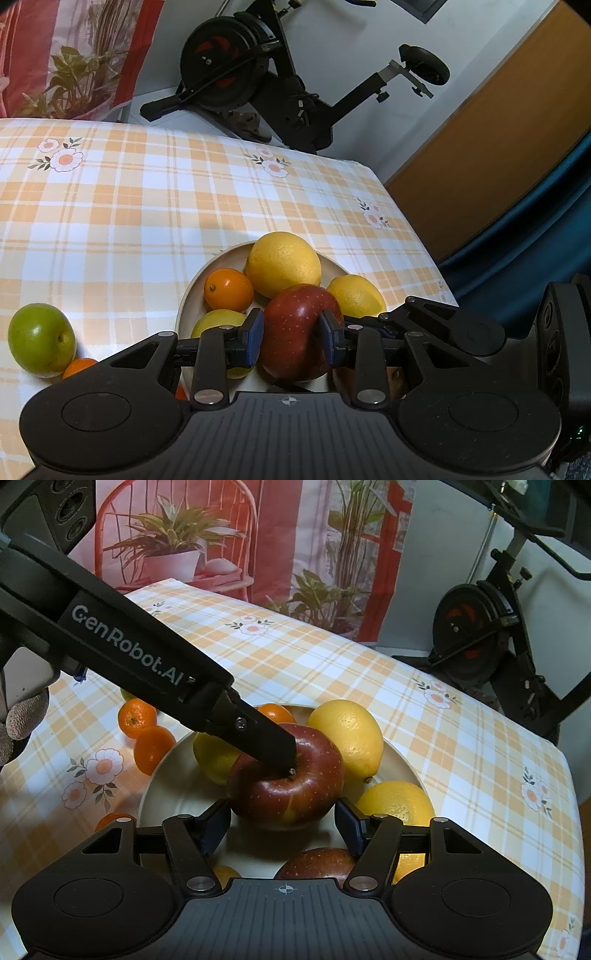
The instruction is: Organize fruits
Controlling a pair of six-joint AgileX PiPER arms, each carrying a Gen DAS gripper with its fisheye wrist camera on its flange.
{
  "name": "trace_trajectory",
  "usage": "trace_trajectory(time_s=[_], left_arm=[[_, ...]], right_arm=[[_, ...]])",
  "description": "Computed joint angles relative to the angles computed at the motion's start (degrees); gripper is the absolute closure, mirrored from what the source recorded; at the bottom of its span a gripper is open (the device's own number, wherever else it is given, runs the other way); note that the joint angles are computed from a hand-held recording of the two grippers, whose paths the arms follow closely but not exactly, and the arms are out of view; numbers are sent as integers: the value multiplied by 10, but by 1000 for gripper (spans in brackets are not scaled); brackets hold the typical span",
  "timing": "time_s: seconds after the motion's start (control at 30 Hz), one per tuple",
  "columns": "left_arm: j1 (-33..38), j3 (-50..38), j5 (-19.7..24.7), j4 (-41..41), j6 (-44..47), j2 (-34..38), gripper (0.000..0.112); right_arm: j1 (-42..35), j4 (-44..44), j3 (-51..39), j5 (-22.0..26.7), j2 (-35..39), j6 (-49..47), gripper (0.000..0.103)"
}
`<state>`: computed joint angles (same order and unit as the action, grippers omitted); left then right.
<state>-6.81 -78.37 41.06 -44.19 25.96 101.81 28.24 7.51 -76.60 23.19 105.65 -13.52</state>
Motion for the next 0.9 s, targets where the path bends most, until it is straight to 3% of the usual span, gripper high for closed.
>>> trace_trajectory(time_s=[0.57, 0.77, 0.9], left_arm=[[32, 57, -33, 13, -16, -76, 78], [48, 100, -52, 17, -16, -122, 78], [57, 139, -78, 24, -18, -164, 78]], right_arm=[[18, -100, 12, -4, -14, 86, 43], [25, -153, 65, -57, -60, 157, 41], [29, -165, 132, -137, -103, 206, 41]])
